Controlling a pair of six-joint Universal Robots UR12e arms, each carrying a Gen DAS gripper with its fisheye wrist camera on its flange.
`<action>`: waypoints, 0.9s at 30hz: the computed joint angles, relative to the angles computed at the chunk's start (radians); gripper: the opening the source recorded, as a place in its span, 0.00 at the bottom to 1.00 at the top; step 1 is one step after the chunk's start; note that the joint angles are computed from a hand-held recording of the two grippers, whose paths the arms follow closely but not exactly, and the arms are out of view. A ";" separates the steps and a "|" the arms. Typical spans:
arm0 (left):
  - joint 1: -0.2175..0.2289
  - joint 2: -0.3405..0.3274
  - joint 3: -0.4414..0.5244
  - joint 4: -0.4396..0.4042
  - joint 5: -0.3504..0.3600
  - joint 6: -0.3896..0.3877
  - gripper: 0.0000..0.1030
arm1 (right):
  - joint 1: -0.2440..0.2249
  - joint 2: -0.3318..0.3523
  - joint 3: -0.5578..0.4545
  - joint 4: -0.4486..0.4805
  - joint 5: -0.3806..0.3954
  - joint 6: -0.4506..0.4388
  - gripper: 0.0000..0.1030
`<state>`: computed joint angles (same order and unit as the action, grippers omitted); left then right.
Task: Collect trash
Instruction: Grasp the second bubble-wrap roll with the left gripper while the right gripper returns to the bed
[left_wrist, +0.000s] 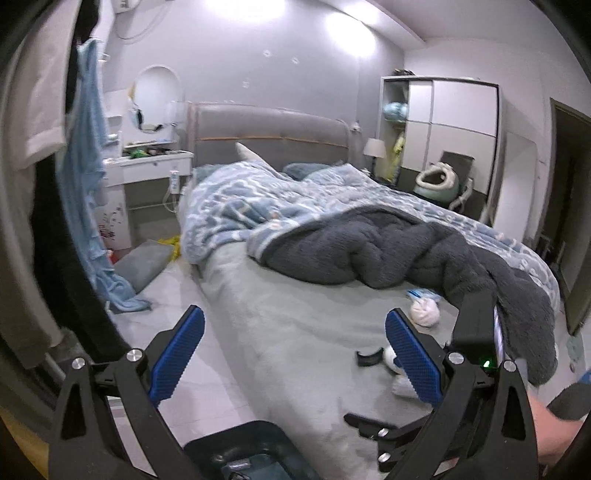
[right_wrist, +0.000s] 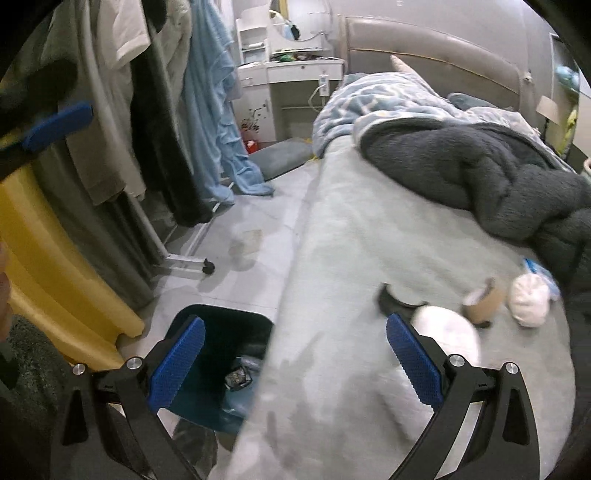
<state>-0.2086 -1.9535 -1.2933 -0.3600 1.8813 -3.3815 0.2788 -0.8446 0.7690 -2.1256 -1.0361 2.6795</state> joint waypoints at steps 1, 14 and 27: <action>-0.002 -0.009 0.010 -0.006 -0.012 0.002 0.97 | -0.008 0.000 -0.001 0.000 0.002 0.005 0.97; -0.019 -0.095 0.103 -0.080 -0.093 0.003 0.97 | -0.075 0.014 -0.005 0.001 -0.016 -0.146 0.97; -0.045 -0.169 0.180 -0.171 -0.167 0.078 0.97 | -0.122 0.090 -0.121 0.164 0.007 -0.361 0.97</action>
<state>-0.2532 -2.1227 -1.1130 -0.5311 1.7142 -3.3032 0.1571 -0.7545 0.6480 -1.9615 -1.0292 2.3182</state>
